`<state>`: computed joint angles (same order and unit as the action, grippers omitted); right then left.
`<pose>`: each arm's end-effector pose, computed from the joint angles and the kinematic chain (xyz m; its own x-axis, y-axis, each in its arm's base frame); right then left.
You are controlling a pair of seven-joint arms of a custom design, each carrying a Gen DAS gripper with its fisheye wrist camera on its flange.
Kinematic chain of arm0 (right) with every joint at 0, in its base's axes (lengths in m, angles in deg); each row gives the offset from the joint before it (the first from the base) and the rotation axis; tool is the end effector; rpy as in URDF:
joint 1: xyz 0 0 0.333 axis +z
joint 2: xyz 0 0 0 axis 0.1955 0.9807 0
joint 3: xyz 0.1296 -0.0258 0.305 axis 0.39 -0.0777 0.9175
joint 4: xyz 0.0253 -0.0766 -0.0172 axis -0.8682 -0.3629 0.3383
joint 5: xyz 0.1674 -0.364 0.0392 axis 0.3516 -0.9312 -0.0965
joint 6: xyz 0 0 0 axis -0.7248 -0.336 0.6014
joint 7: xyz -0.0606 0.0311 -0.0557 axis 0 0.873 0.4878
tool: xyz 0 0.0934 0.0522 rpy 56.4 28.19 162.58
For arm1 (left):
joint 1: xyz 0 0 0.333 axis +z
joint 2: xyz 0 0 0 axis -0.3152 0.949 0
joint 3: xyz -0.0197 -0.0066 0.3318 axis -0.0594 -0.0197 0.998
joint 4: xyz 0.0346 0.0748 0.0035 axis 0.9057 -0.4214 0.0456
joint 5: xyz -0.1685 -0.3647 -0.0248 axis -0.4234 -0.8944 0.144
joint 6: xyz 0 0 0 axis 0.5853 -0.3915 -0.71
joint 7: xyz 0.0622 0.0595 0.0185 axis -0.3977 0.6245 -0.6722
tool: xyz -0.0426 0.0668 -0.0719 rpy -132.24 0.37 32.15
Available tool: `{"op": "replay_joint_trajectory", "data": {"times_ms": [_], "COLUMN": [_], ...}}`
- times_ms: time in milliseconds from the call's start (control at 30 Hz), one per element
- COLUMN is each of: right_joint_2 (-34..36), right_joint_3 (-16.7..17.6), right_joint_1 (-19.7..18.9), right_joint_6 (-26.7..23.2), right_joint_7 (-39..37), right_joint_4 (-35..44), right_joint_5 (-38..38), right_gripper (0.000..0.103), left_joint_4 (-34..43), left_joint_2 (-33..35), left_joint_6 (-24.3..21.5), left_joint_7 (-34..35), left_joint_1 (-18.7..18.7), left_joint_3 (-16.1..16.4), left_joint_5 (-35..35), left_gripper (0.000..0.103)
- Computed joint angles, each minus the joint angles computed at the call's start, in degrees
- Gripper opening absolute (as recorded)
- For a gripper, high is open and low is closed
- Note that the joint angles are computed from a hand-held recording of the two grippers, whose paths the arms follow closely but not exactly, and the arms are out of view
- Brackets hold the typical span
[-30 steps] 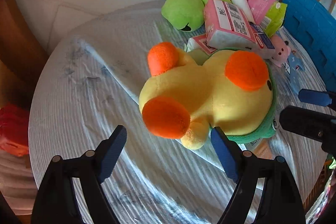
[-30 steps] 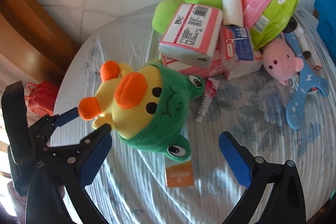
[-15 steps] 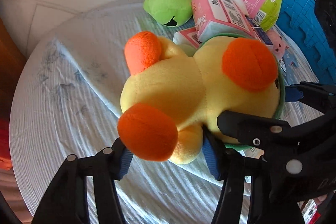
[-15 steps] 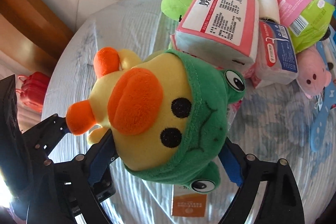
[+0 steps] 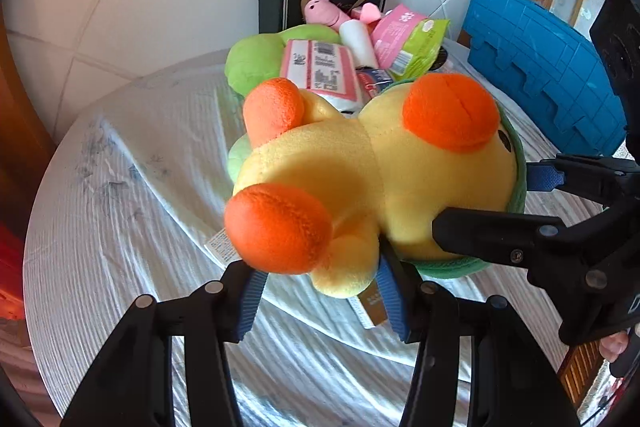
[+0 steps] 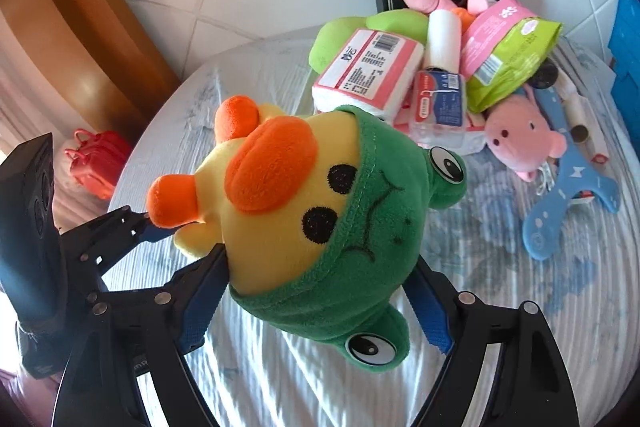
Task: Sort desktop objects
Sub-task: 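Carry the plush duck into the blue crate and open the right tool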
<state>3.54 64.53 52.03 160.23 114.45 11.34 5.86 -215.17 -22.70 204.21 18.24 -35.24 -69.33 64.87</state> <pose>0.5344 0.5352 0.5690 0.2587 -0.9455 -0.1976 -0.8611 -0.1331 -0.4907 0.3456 -0.3140 0.5547 0.0290 -0.9915 0.1270 -0.7891 -0.1007 -0.6060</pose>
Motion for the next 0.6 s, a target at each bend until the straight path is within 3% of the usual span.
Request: {"op": "replay_joint_trajectory", "data": {"times_ms": [133, 367, 500, 600], "right_joint_2": [-6.57, -19.43, -26.96, -32.10], "right_joint_3": [0.11, 2.05, 2.75, 2.12], "right_joint_1": [-1.02, -6.09, -9.74, -12.10], "right_joint_6": [3.53, 9.43, 11.74, 12.80], "right_joint_7": [0.96, -1.84, -9.10, -16.51], "right_joint_4": [-8.10, -23.45, -31.34, -36.31], "right_joint_5": [-0.23, 1.51, 6.07, 11.47], "right_gripper": [0.084, 0.084, 0.084, 0.084], "left_joint_4": [4.89, 16.63, 26.70, 35.73], "left_joint_2": [1.91, 10.85, 19.08, 26.69], "left_joint_6": [-2.65, -7.92, -14.85, -22.13], "left_joint_7": [-3.63, -12.25, -20.11, -25.51], "left_joint_1": [0.55, -0.51, -2.20, -5.71], "left_joint_3": [-3.82, -8.53, -11.92, -13.63], "left_joint_5": [3.37, 13.08, 21.81, 28.90], "left_gripper": [0.051, 0.051, 0.051, 0.051]}}
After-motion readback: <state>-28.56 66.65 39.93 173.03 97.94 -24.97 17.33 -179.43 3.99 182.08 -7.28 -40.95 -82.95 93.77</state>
